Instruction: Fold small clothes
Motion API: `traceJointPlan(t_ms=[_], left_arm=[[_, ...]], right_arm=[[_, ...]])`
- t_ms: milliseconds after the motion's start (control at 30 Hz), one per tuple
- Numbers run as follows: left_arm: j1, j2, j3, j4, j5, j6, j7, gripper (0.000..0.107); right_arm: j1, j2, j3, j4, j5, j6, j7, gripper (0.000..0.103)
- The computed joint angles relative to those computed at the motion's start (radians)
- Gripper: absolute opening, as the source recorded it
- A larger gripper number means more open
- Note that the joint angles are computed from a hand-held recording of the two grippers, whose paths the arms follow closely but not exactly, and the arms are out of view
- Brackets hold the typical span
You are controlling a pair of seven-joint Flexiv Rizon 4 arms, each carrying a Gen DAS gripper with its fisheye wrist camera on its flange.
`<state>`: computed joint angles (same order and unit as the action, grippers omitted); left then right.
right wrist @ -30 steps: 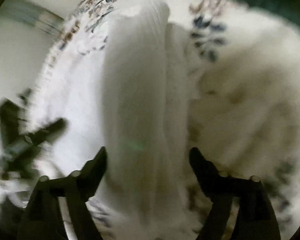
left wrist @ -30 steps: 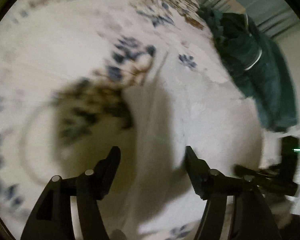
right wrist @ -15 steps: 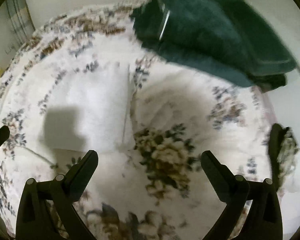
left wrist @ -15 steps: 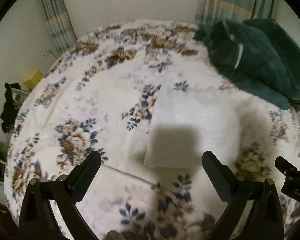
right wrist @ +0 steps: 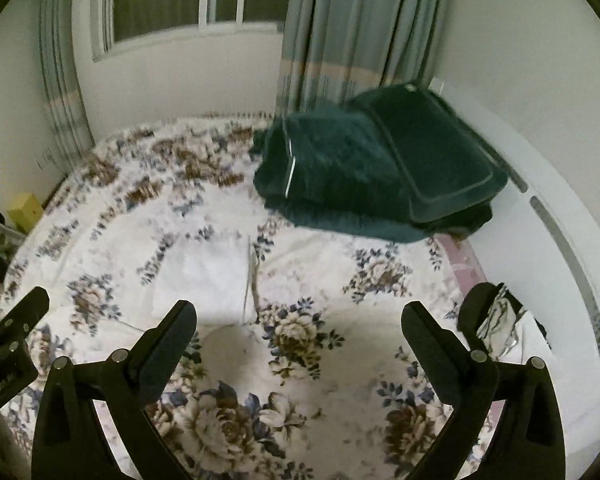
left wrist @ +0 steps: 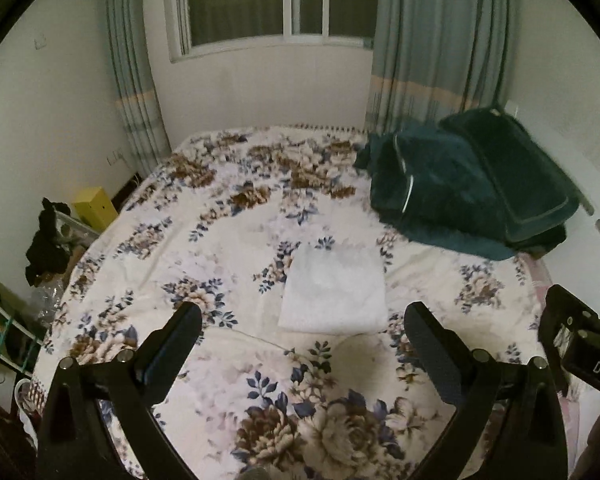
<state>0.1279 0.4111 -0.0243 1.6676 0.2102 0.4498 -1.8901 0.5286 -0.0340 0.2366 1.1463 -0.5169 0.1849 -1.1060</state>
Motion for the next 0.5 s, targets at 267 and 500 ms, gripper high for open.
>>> traceJointPlan(t_ms=[267,500], left_arm=[[0.007,0.089,-0.052,-0.084,0.023,-0.102,-0.024,0.103],[0.020,0.137,-0.091,-0.123,0.043,-0.137,-0.041,0.103]], right_arm=[[0.009,0.094,0.045,-0.093,0.006,-0.082,-0.036,0.103],[0.001,0.138,0.082,-0.158,0.007,-0.131,-0.064,0.103]])
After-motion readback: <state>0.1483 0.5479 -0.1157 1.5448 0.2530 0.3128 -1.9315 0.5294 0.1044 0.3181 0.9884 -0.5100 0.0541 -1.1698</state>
